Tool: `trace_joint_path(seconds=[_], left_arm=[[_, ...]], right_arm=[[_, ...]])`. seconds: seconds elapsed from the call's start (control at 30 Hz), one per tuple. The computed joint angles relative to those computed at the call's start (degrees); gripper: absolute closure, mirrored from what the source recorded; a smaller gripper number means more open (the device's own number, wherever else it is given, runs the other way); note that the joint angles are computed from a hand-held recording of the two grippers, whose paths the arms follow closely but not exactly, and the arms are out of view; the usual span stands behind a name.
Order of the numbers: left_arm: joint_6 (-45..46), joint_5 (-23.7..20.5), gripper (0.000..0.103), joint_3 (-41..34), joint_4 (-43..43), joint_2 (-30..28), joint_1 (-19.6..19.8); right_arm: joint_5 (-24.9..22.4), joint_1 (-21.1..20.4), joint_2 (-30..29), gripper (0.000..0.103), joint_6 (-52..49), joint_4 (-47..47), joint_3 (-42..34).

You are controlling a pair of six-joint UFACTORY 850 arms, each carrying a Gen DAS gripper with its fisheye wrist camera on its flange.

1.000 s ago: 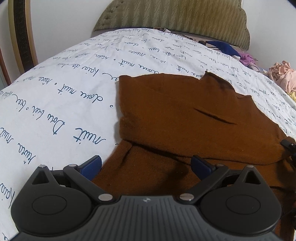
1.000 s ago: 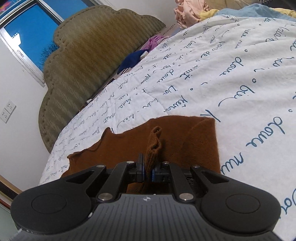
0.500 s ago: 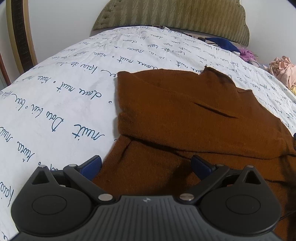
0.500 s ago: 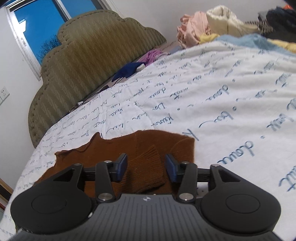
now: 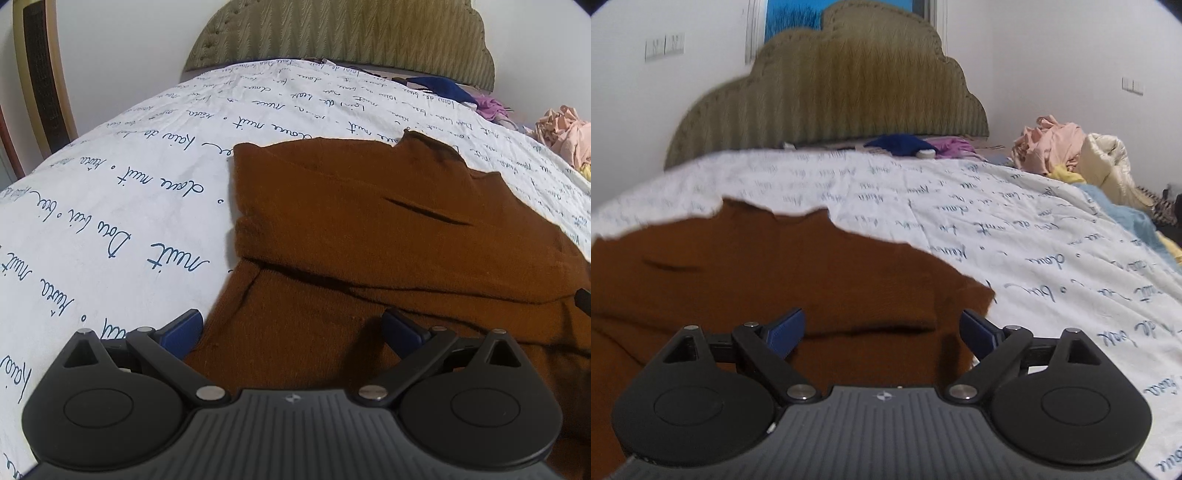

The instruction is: Fold small clothes

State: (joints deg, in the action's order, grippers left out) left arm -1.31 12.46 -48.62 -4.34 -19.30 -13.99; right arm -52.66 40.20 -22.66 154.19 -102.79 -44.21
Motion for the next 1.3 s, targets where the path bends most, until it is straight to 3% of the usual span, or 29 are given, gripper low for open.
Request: trace_joint_path(seconds=[0.2, 0.6, 1.3], left_arm=[[13.69, 4.6, 0.0, 1.7, -11.72, -0.4, -1.64], [13.79, 11.87, 0.0, 4.12, -11.82, -1.08, -2.44], [10.52, 15.58, 0.0, 5.66, -8.41, -1.09, -2.17]], right_arm=[[1.81, -0.75, 0.27, 0.008, 5.71, -0.46, 1.74], [4.12, -1.65, 0.61, 0.0, 10.83, -3.14, 3.41], [5.12, -2.47, 1.24, 0.0, 17.17, -7.17, 4.94]])
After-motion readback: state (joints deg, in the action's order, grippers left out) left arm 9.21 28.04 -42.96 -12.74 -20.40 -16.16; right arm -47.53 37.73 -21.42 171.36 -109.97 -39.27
